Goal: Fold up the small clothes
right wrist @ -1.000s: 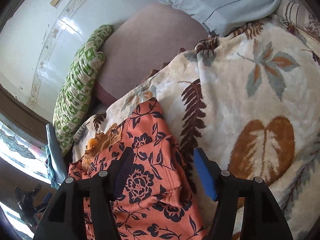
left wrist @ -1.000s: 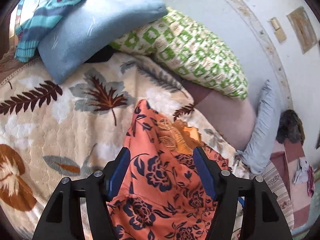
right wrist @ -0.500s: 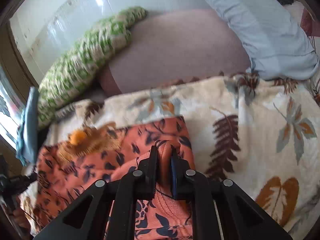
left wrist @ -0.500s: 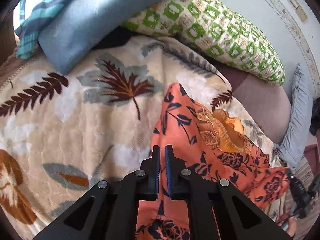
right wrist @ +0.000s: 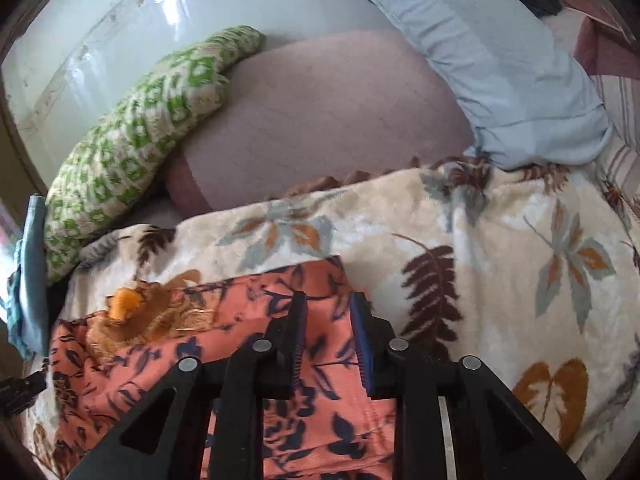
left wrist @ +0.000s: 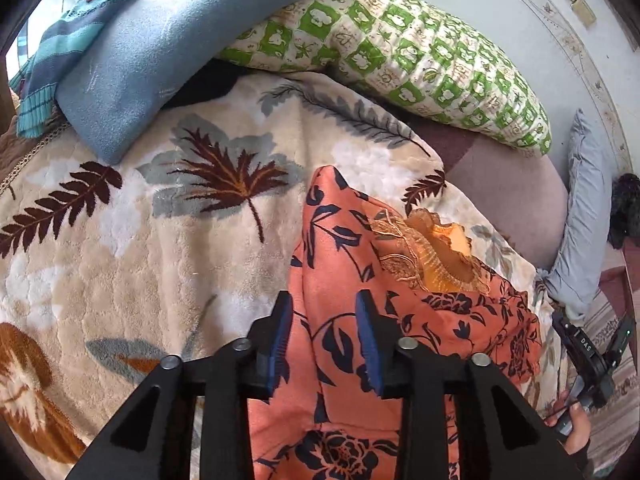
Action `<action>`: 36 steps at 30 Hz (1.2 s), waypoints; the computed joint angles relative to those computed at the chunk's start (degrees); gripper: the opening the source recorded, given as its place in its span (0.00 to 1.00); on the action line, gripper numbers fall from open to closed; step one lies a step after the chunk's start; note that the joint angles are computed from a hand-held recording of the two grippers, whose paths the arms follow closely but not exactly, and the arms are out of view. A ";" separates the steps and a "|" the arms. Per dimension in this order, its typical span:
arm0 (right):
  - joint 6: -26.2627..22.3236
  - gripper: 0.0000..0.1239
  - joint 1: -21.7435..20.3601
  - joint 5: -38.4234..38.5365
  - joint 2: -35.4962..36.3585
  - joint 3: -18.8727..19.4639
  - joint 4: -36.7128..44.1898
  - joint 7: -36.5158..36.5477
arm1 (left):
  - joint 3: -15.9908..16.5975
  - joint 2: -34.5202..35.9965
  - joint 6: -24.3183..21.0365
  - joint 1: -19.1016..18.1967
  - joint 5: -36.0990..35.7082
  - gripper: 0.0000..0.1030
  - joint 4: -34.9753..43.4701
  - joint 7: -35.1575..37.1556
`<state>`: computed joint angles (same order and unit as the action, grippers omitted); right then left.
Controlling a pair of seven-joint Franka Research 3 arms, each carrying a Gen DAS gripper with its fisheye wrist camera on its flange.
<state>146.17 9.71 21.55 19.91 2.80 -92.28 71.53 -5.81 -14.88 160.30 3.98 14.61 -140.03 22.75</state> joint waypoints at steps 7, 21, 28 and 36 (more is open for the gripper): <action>-19.79 0.35 3.10 2.05 6.11 4.15 11.11 -9.04 | 1.35 2.20 0.06 -2.33 -4.00 0.55 1.44 6.70; -33.67 0.54 8.99 -9.81 10.13 2.23 16.96 -19.52 | 5.61 10.93 -14.00 -4.20 -21.29 0.59 15.18 26.91; -15.18 0.14 13.27 -20.38 3.29 0.12 2.09 -22.43 | 1.76 22.37 -31.07 -1.85 -9.00 0.35 29.95 24.93; -10.32 0.01 9.87 -9.37 5.68 1.90 8.48 -16.93 | 1.95 16.75 -22.91 -0.69 -0.85 0.12 23.78 11.93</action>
